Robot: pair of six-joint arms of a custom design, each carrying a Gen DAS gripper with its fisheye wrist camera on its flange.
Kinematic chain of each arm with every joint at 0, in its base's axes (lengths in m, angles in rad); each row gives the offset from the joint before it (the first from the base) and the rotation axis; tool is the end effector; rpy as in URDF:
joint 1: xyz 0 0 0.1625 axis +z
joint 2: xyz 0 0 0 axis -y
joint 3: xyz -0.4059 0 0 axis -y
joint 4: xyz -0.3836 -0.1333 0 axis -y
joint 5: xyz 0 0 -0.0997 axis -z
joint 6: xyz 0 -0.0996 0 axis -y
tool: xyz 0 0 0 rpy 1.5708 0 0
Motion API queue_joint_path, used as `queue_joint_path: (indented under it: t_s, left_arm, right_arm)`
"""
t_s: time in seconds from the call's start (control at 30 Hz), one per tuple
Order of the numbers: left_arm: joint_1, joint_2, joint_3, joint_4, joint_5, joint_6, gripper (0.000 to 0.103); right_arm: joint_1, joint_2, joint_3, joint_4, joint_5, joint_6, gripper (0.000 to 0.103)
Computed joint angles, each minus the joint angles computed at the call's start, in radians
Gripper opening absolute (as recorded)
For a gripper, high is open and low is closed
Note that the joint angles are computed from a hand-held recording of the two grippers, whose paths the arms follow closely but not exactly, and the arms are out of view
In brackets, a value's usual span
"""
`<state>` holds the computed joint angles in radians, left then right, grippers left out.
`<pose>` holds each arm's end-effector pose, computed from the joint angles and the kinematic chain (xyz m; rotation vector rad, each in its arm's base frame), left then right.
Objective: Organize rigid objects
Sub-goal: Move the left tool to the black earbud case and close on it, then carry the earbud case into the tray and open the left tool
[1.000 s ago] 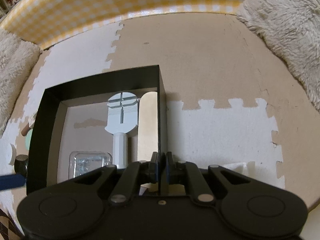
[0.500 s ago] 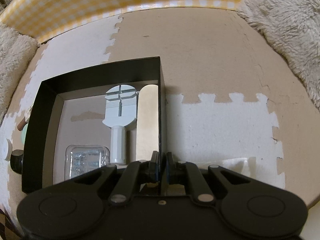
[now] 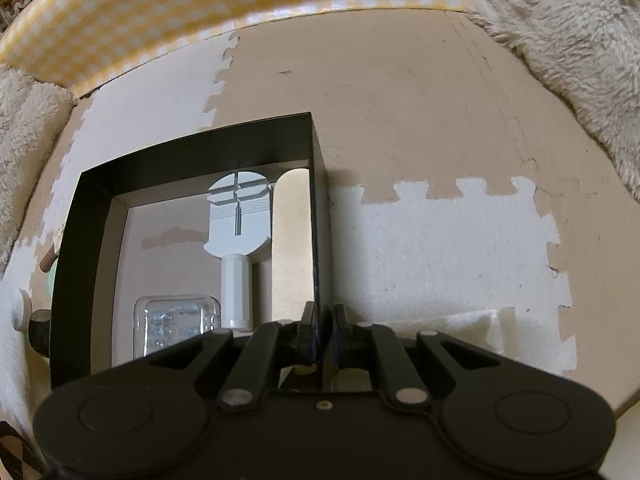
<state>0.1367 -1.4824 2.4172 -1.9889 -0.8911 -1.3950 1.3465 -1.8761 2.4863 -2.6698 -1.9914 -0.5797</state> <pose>-0.2825 -0.2366 0.1416 0.2750 2.4292 -0.7500 0.0185 -0.3356 0.2964 0.3166 -2.5294 0.3716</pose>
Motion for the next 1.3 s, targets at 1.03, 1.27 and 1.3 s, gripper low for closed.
queue_joint_path:
  t_s: [1.03,1.27,1.3]
  left_arm:
    - [0.133,0.182,0.041,-0.118,-0.145,-0.207,0.086]
    - [0.13,0.186,0.041,-0.134,-0.148,-0.175,0.08]
    - [0.13,0.182,0.042,-0.134,-0.15,-0.182,0.08]
  right_arm:
    - [0.023,0.017,0.016,-0.065,-0.05,-0.01,0.022]
    - [0.026,0.019,0.015,-0.064,-0.054,-0.01,0.022]
    - [0.027,0.02,0.015,-0.067,-0.056,-0.01,0.022]
